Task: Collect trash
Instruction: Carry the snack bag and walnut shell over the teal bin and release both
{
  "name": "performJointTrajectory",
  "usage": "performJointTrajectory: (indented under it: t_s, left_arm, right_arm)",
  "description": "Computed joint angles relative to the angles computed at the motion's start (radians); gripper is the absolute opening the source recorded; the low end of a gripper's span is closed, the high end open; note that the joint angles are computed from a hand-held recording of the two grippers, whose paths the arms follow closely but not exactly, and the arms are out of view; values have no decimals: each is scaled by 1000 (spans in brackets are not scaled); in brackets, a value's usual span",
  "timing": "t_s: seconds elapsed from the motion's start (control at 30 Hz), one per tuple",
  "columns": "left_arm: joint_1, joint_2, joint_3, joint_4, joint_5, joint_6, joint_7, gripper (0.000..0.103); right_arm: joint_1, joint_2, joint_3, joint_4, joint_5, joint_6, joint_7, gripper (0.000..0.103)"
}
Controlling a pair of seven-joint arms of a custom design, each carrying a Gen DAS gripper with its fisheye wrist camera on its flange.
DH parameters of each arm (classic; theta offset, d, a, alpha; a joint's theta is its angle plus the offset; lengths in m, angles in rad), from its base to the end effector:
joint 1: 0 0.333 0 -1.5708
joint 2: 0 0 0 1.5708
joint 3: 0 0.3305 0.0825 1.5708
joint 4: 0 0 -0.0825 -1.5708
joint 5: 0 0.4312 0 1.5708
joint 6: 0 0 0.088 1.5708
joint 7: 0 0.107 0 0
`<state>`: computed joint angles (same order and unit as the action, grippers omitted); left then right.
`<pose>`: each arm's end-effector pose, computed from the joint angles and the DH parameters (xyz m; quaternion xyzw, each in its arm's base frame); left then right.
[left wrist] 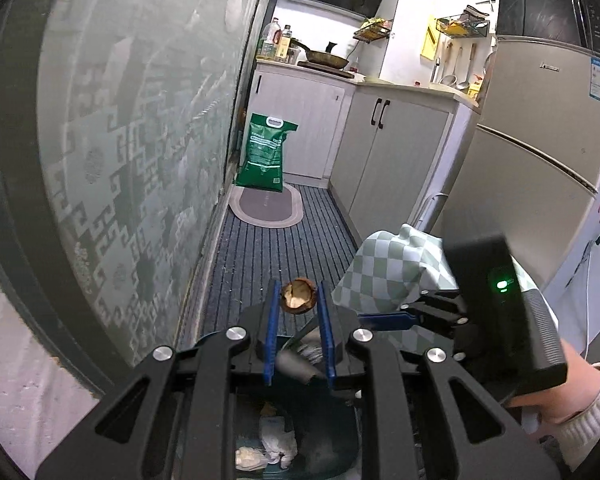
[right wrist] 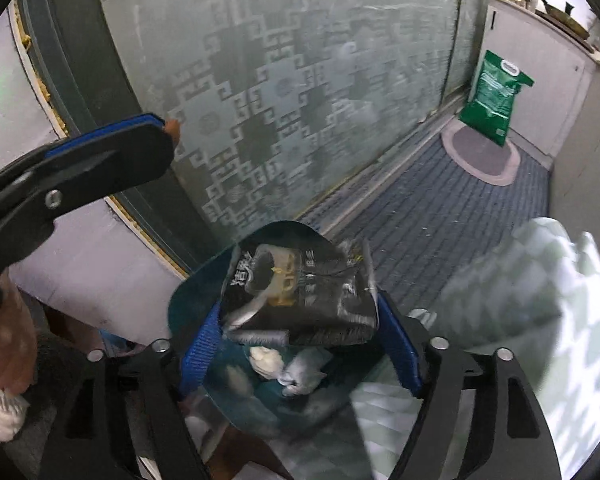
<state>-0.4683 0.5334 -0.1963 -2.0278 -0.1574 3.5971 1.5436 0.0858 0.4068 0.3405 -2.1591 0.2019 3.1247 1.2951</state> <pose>0.5557 -0.3932 0.2846 -0.4898 0.7176 -0.4641 0.1723 0.5940 0.2439 0.2540 -0.8062 0.5141 -0.1135 0.2699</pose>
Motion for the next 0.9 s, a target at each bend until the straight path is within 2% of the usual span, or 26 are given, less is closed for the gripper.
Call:
performJointTrajectory:
  t_s: [0.07,0.13,0.3,0.47,0.57,0.63,0.73,0.8,0.87,0.9]
  left_arm:
    - [25,-3,-13,-9,22,0,-15,20]
    - [45,-6,-23,-18,41,-3,-31,20]
    - [57,-3,-24,-15,74,-44,-44,20]
    - [34,9,-5,10,81,-123,-39,20]
    - [6,18,23,30,74,-176,-36,20]
    - [-6,23,35,37,75,-203,-38,20]
    - [-5,34,33,53,94,-239,-43,20]
    - [18,43,5,62,119,-253,-46,20]
    - [42,52,-24,71,145,-261,-49,20]
    - [27,53,-12,76,148,-266,-50,20]
  right_arm:
    - [8,10,-3,16,-1,-13,4,78]
    - [-24,18,31,24,16,-20,-11,78]
    - [54,2,-64,22,-2,-21,36,76]
    - [110,-28,-145,4,-43,-19,85,53]
    - [161,-48,-212,-16,-80,-8,134,45]
    - [172,-60,-234,-28,-99,2,158,44]
    - [160,-79,-236,-49,-112,20,180,44]
    - [191,-91,-276,-62,-134,34,213,44]
    - [197,-104,-289,-76,-150,44,232,44]
    - [211,-112,-308,-84,-160,49,246,44]
